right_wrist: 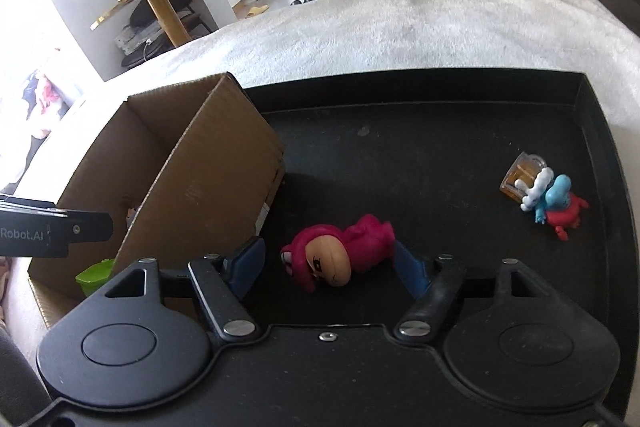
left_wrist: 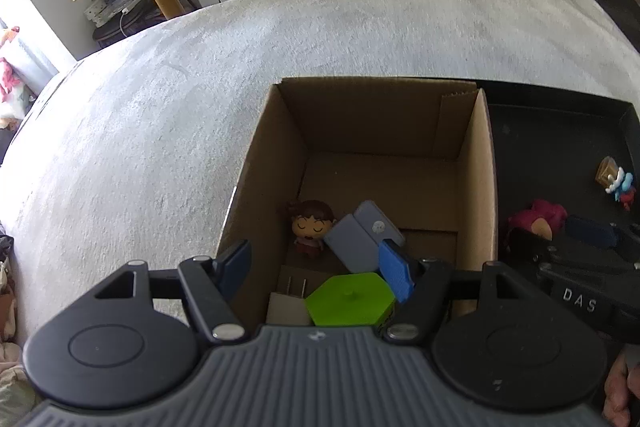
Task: Organize rigid objects
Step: 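Move the right gripper back over the tray toward the pink-haired doll, then lower the right gripper onto the pink-haired doll and close it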
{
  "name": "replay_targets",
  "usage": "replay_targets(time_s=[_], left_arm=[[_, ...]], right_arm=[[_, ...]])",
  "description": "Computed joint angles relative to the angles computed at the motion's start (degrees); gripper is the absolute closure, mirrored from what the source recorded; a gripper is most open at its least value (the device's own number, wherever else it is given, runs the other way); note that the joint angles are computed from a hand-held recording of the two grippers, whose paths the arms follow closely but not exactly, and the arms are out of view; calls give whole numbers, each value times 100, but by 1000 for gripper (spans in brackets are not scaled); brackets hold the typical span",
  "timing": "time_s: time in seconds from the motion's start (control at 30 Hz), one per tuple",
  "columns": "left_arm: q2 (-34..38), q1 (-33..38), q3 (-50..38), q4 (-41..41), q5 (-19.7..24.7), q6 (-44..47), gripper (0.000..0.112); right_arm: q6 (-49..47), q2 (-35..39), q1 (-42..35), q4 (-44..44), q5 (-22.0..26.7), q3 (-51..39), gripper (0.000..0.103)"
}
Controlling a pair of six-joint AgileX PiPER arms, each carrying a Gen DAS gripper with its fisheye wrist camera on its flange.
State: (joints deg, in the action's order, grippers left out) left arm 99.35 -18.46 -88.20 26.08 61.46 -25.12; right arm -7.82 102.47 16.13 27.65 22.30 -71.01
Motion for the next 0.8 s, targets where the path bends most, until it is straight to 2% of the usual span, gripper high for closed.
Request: replay_targets(time_s=[0.3, 0.37, 0.4, 0.43, 0.8], left_arm=[[79, 6, -67, 17, 34, 33, 43], [41, 35, -47, -24, -2, 38, 43], [30, 51, -31, -44, -20, 36, 43], [5, 67, -7, -72, -40, 48, 43], [-345, 148, 280, -352, -218, 293, 43]], right_arm=[[531, 167, 127, -680, -93, -88, 27], [587, 226, 186, -776, -117, -124, 28], [644, 252, 213, -886, -114, -160, 33], [662, 241, 236, -963, -145, -140, 34], [1756, -315, 315, -1986, -13, 200, 35]])
